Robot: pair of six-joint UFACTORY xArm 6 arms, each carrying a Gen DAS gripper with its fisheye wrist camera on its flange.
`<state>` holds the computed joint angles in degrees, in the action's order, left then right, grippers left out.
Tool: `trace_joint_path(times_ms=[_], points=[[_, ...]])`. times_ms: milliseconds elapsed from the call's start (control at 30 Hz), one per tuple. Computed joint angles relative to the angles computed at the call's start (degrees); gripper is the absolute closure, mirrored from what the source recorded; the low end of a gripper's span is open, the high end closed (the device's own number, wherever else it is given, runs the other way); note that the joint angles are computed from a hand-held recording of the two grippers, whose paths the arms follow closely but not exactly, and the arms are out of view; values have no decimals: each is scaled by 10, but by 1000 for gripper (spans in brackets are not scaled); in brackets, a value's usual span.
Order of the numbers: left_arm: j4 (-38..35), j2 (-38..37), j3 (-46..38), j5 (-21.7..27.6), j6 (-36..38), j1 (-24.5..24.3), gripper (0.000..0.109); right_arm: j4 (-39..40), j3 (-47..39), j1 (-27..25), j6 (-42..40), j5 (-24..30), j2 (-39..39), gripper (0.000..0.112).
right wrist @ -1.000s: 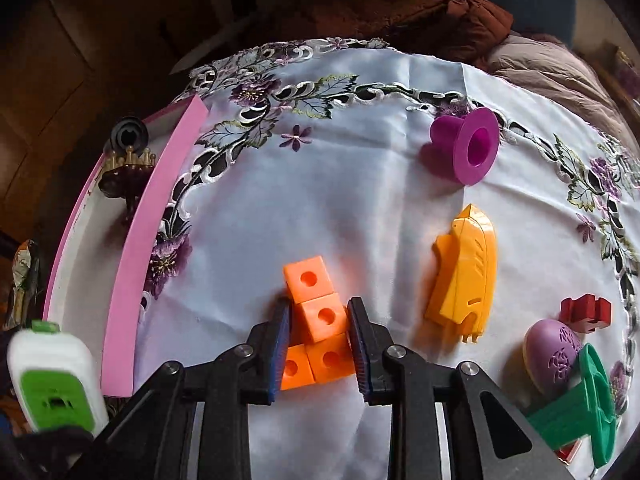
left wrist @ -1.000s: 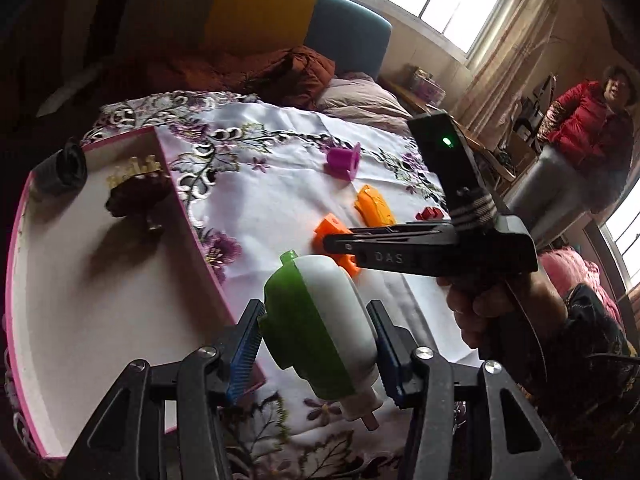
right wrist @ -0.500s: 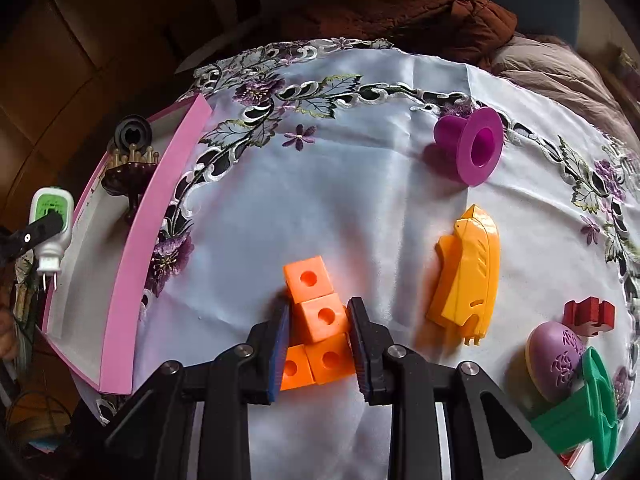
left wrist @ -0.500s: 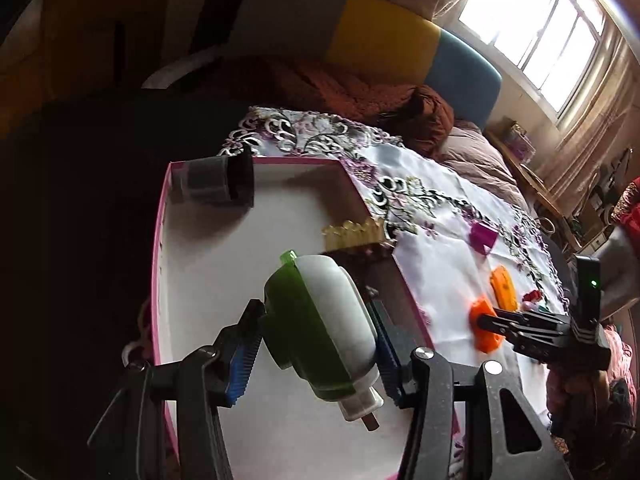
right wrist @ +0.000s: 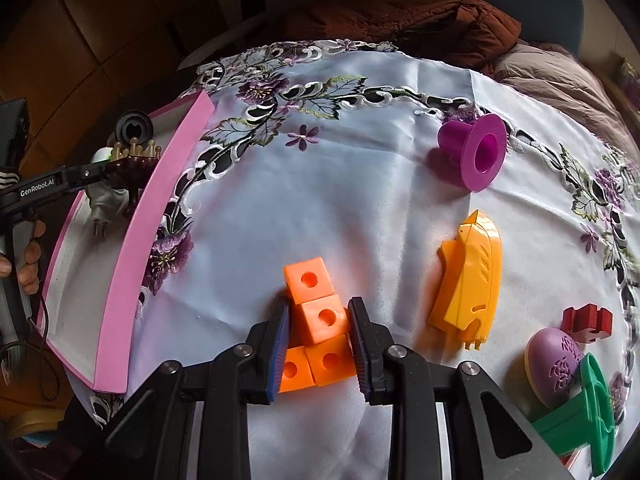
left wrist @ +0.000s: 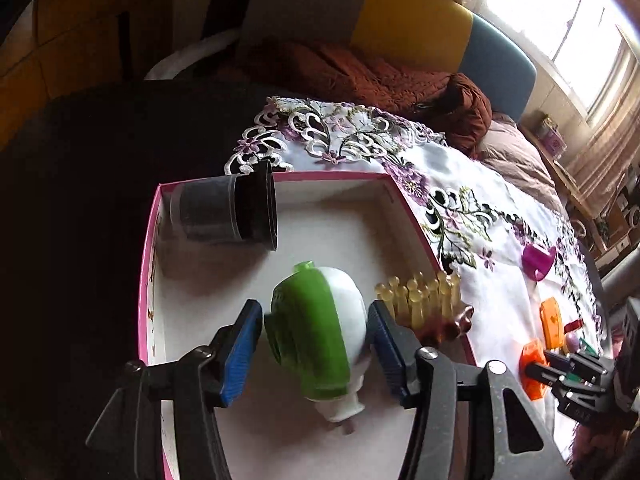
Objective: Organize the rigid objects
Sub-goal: 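Lower the green bottle into the pink tray with the left tool while right holds cubes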
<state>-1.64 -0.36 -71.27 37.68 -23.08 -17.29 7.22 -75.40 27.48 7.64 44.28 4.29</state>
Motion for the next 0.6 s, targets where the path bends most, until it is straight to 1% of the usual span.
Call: trace_joint_path(times_ms=[67,167,300,367,500,600], points=[[3,-11,11,-10,-13,3,42,0,-1,0,-1,0,1,83],[24,-33,32,-10,-38,5,42,-5,0,1,0,-1,1,83],[46,-82,77,-7,-75,4,42,-11,-1,2,1,-1,2,83],[67,-108,100,-3,-98,-2,42,-15,-1,2,2,-2,2,83],[139,-156,135,22,-157,-26,42,-20,0,4,4,-3,2,83],[152,-181,153,34,-179,-43,42,-28,0,6,9,-5,2,83]])
